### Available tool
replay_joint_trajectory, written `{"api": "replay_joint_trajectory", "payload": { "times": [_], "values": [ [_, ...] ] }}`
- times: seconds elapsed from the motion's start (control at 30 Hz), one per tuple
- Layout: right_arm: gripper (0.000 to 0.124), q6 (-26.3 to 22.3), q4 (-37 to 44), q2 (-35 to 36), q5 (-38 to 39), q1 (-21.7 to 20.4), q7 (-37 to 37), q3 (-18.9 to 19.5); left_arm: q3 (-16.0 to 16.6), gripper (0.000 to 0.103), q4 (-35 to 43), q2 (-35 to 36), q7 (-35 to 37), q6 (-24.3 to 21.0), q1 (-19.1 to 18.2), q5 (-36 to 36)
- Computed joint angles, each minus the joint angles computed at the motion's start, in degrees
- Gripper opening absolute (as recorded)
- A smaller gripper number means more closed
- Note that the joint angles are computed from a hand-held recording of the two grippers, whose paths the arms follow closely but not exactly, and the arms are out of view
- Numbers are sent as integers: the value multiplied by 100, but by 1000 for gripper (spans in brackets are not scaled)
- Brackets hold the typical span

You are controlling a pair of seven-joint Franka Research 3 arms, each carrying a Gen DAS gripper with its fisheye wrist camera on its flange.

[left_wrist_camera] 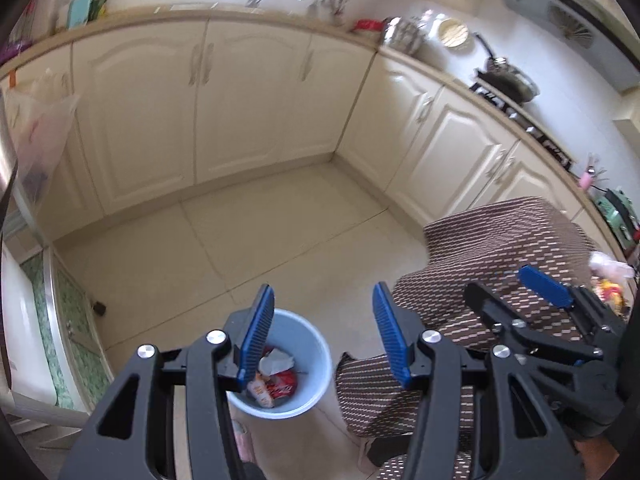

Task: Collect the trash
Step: 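Move both open tools back toward the table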

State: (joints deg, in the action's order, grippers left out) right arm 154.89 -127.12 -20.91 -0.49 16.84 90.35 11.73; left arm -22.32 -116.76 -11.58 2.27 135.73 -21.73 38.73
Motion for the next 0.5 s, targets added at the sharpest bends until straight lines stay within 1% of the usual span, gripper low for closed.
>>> {"api": "replay_joint_trajectory", "payload": {
  "times": [0.1, 0.23, 0.3, 0.33, 0.37, 0.47, 0.5],
  "values": [
    [80, 68, -248, -575, 68, -67, -61, -157, -197, 50, 500, 200, -36, -218, -94, 311],
    [80, 55, -590, -1374, 286, -289, -249, -425, -394, 50, 1481, 781, 64, -536, -436, 834],
    [80, 10, -714, -1675, 398, -449, -354, -542, -409, 50, 1946, 1096, 143, -726, -685, 1058],
    [80, 20, -762, -1774, 434, -540, -393, -564, -448, 50, 2355, 1391, 268, -872, -859, 1207],
    [80, 15, -830, -1912, 460, -660, -424, -608, -428, 50, 2576, 1548, 352, -938, -983, 1256],
    [80, -98, -984, -2229, 583, -941, -579, -809, -396, 50, 3600, 2320, 711, -1174, -1465, 1445],
    [80, -121, -985, -2253, 610, -1031, -635, -851, -386, 50, 4077, 2663, 941, -1319, -1667, 1489]
  ]
}}
